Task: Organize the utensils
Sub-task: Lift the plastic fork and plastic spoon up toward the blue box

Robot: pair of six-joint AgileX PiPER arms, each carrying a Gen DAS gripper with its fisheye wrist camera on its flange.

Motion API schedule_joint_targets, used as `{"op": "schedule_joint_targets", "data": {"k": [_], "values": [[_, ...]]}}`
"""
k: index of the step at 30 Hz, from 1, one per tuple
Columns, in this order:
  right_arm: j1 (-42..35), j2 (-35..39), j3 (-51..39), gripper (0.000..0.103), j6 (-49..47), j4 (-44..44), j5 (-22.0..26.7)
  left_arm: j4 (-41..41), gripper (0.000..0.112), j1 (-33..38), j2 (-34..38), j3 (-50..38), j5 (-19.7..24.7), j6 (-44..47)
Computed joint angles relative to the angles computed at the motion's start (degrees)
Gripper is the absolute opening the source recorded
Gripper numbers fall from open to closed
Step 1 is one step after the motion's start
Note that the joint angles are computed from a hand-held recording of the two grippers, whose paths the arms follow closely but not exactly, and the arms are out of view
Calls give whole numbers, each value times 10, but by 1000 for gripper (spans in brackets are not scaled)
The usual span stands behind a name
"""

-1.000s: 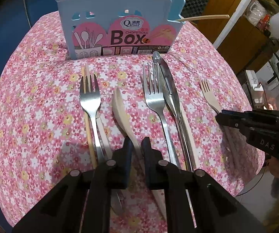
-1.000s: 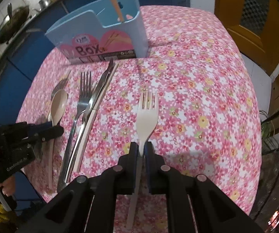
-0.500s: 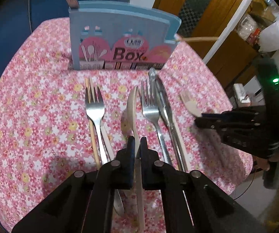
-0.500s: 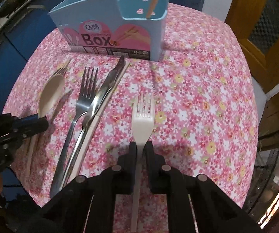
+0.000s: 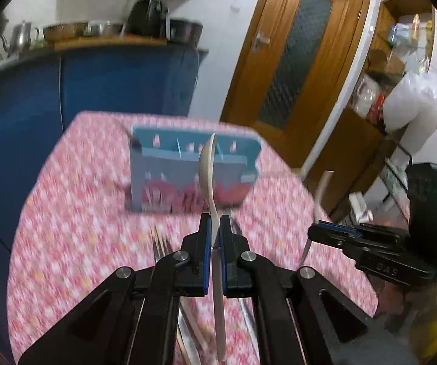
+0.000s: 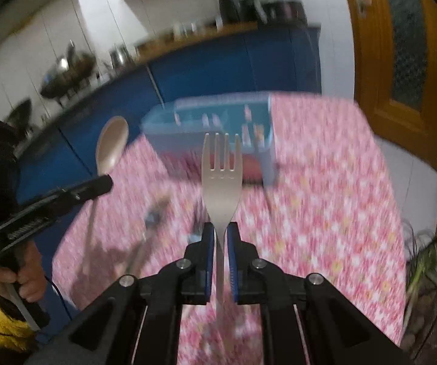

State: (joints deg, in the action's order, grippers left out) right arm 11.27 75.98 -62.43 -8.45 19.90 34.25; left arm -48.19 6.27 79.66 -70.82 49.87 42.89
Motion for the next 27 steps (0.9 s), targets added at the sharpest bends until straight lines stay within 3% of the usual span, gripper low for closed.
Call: {"op": "schedule_joint_targets", "data": {"k": [4,7,12,19,22,27], "values": [[2,-1,-15,10,-10,9,-59,-21,3,-10,20,-41,-40,1],[18,9,-35,10,26,-45,-105,-26,3,-13,44,-81,-58,-7],[12,29,-86,10,13,-52,-118,-51,3,-22,84,-149,-97,-14],[6,72,-148,10,-2,-45,-145,-104,3,-51,141,-205,-190,23],[11,104,-174,10,13,-76,-163,-119,3,-62,163,-216,-219,50],[5,161,-225,10,-38,-39,-159,-158,3,-82,197,-215,-279,104]]}}
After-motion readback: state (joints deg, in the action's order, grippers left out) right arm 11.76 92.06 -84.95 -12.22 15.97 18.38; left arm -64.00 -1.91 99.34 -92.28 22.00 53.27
